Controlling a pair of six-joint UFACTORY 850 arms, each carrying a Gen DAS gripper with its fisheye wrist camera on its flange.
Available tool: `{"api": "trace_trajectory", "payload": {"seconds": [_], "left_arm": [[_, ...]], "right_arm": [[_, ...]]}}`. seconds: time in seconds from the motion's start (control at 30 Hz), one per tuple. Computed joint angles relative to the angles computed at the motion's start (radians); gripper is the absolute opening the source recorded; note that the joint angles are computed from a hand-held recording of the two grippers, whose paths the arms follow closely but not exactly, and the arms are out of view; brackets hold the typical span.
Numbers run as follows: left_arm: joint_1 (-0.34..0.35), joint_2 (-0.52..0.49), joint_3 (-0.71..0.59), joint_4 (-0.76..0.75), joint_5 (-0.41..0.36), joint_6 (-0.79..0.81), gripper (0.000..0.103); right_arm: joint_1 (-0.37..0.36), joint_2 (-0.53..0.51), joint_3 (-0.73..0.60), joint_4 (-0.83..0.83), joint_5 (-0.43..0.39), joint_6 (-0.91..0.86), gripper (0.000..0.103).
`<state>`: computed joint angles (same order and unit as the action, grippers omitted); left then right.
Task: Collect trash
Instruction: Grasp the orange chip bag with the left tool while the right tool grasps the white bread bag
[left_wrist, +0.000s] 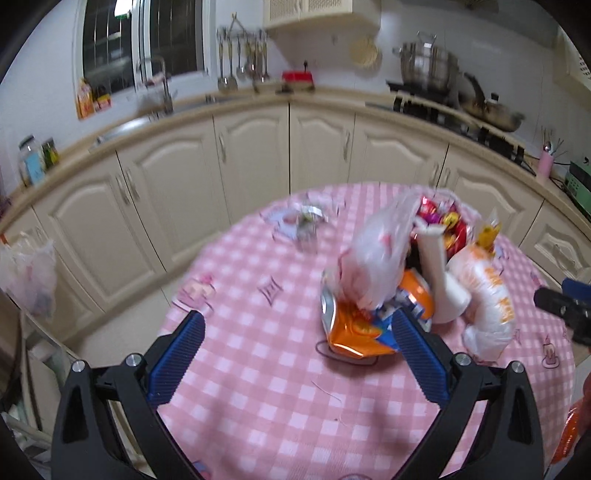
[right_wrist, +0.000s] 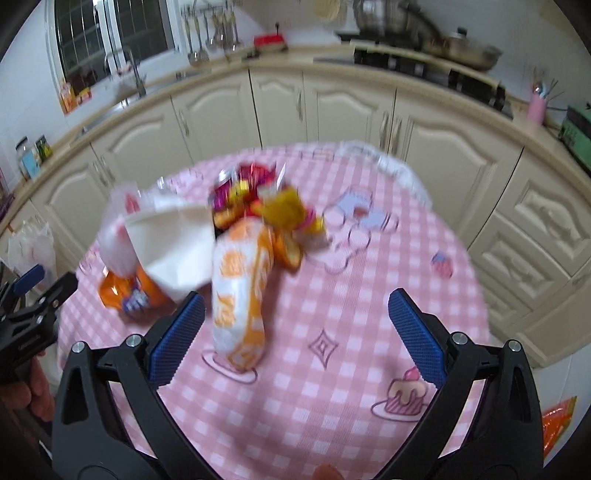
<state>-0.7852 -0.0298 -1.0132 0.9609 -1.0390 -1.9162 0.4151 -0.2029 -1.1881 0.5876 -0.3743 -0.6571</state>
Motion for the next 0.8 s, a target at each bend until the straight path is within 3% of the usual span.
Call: {"api": "trace_trajectory", "payload": {"seconds": [0.17,0.23,0.27,0.3,0.37,0.43,0.47,0.5,0.8], "left_arm": [[0.061,-0.039,0.016,-0.017,0.079,0.022,0.098],[0.076,-0.054,0.013,-0.02,0.1,0.053,0.086],[0.083,-0.06,0.005,-0.038,0.113,0.083,0.07],[0.096,-0.063,0.01,-0.046,0.154,0.1,0.062],[0.1,-0.056,0.019,-0.03,0.203,0.076,0.05],[0.102,-0.054,0.016,-0.019,0.234,0.086,0.027],[0.101,-0.059,0.008,-0.017,0.224,0.089,0.02],[0.097,-0.059,0.005,-0.015,0.22,0.092,0.019],[0.041,0.01,0.048,-0.021,0.181,0.077,0.014]], "right_arm": [[0.021,-0.05,-0.027,-0.029,-0.025,0.012,0.097],[0.026,-0.07,-0.037,-0.011,-0.032,-0.009,0.097],[0.03,-0.086,-0.048,-0.004,-0.036,-0.016,0.097],[0.033,-0.096,-0.054,0.003,-0.034,-0.022,0.097],[0.043,-0.125,-0.074,-0.02,-0.027,0.003,0.097],[0.042,-0.142,-0.089,0.017,-0.039,-0.031,0.081],[0.033,-0.151,-0.098,0.076,-0.073,-0.081,0.055],[0.023,-0.153,-0.099,0.126,-0.101,-0.12,0.035],[-0.064,-0.079,-0.031,0.371,-0.216,-0.331,0.035]]}}
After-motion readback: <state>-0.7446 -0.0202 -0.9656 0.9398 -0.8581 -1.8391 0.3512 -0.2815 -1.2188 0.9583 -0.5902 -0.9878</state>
